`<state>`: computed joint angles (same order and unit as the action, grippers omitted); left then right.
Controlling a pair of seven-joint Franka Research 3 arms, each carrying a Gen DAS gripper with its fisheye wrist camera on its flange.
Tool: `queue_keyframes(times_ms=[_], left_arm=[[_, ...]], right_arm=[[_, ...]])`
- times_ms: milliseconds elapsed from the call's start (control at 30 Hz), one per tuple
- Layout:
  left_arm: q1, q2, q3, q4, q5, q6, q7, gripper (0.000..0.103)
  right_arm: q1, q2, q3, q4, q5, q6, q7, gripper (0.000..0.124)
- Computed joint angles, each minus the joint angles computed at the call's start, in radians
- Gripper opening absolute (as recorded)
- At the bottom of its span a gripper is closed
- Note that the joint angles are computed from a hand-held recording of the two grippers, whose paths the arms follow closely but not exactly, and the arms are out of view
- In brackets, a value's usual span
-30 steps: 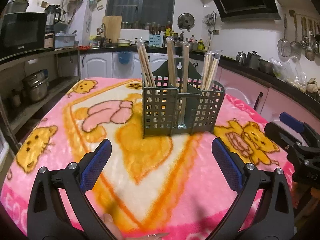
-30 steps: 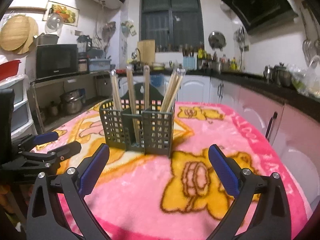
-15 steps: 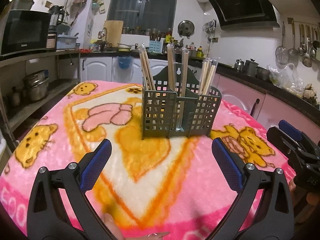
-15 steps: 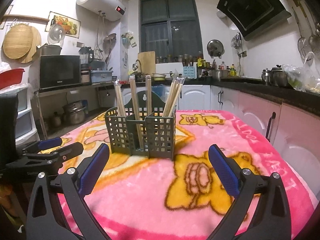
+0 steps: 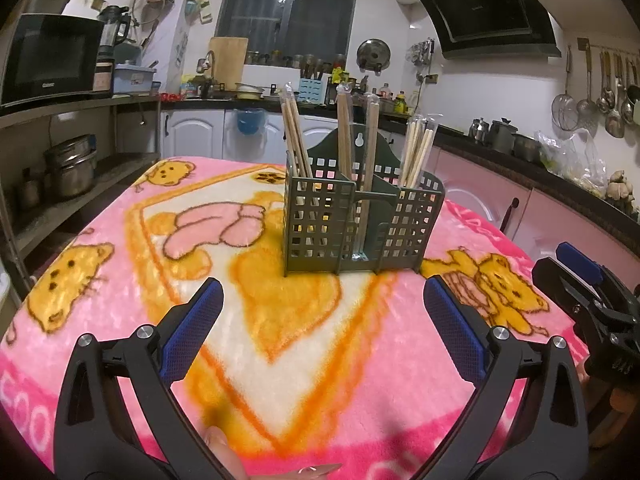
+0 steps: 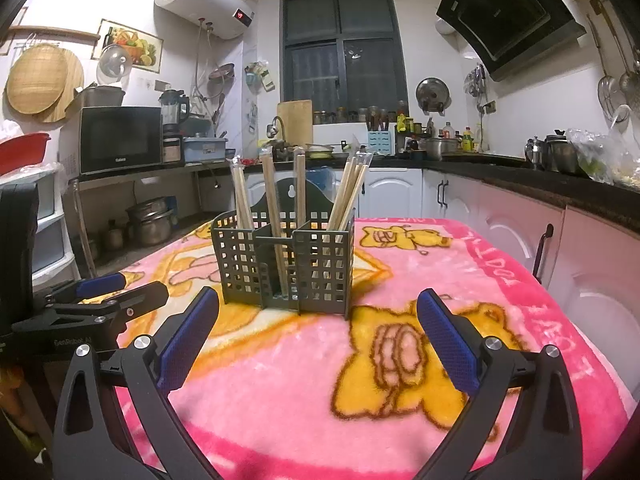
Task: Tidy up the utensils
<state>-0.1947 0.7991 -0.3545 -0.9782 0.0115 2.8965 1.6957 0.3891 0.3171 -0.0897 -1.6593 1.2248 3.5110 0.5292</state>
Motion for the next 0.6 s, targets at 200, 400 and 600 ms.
queue_keyframes(times_ms=[200,400,600], left_arm=[[0.0,0.002,-0.001,0.002,-0.002,0.0,0.001,0.092],[-0.003,0.002,0.004,0.002,0.001,0.003,-0.003,0.092],[-0.001,0.001,0.0,0.001,0.001,0.004,-0.002,0.092]], right_arm=[[-0.002,0.0,0.004,-0.003,-0.01,0.002,0.005,0.097],[0.003,0.002,-0.001,0.001,0.002,0.002,-0.002,0.097],[-0.001,0.001,0.004,-0.001,-0.003,0.002,-0.002,0.097]])
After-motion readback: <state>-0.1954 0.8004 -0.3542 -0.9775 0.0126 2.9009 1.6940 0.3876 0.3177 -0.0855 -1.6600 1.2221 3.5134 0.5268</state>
